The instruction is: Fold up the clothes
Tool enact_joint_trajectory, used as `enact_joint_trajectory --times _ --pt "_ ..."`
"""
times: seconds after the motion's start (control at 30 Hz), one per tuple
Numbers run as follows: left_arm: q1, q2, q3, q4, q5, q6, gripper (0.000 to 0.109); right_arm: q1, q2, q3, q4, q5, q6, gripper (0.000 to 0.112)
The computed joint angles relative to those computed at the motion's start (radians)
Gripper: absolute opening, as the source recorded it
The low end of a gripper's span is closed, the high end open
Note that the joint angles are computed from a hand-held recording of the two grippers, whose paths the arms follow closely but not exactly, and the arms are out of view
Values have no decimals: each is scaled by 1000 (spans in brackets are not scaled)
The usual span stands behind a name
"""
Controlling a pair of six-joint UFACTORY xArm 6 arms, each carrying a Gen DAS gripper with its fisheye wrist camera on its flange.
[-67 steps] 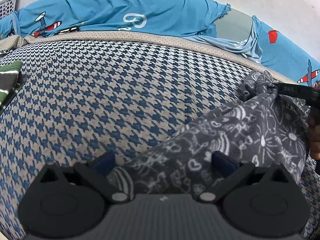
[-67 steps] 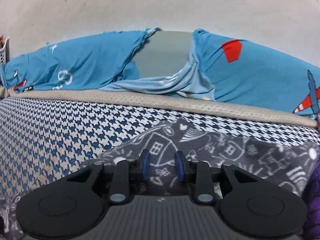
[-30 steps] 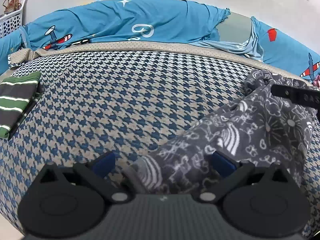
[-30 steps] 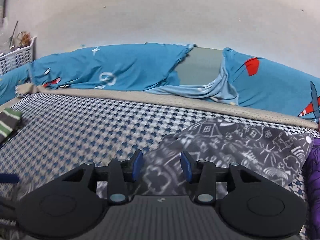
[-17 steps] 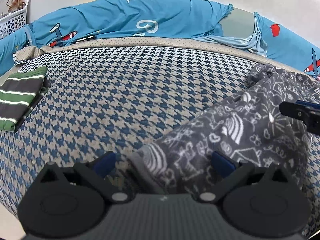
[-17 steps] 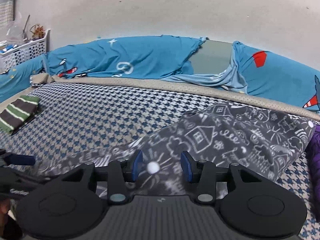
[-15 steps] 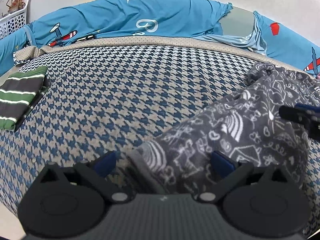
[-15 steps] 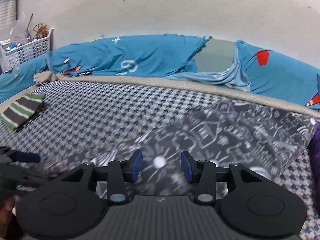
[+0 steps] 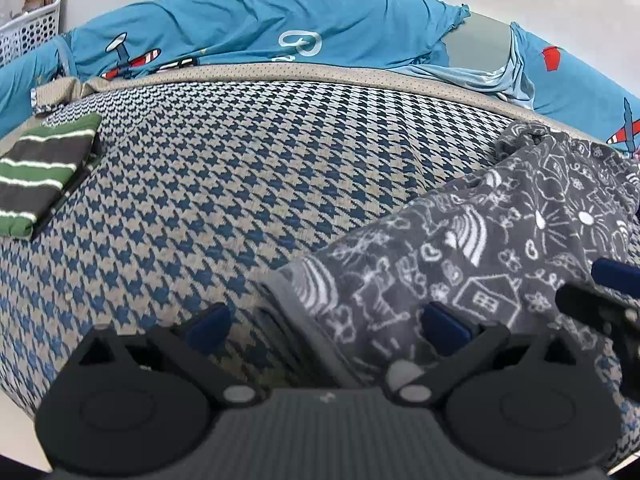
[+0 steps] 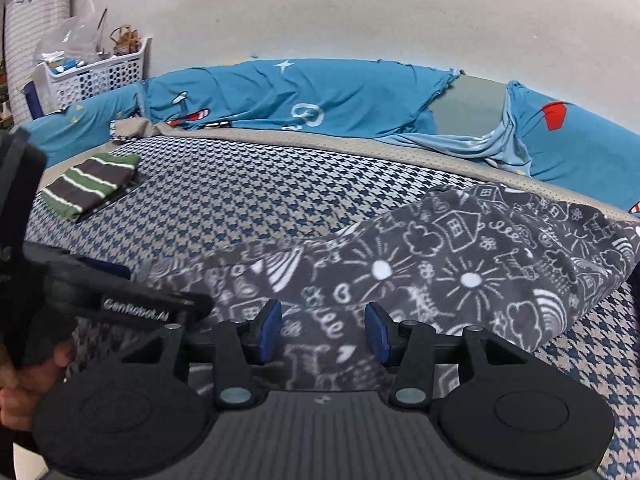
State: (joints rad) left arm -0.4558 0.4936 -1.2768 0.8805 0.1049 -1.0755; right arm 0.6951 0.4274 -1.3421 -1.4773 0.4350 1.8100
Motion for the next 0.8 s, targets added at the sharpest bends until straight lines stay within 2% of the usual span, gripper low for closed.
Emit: enact_joint_trajectory --times 0.2,0.4,0.67,0.73,0.8 --pt "17 -30 54 -71 -27 31 103 22 -39 50 -60 -22 39 47" --pt "30 -56 84 -22 -21 -29 103 51 -64 90 -96 -48 36 49" --pt "30 -58 110 -88 -26 18 103 84 -72 106 -172 -41 47 50" --pt "32 -59 111 -56 -28 -10 103 93 -73 105 -230 -21 105 50" --pt "34 -60 112 -15 -28 -45 103 100 -60 92 -237 -11 98 50"
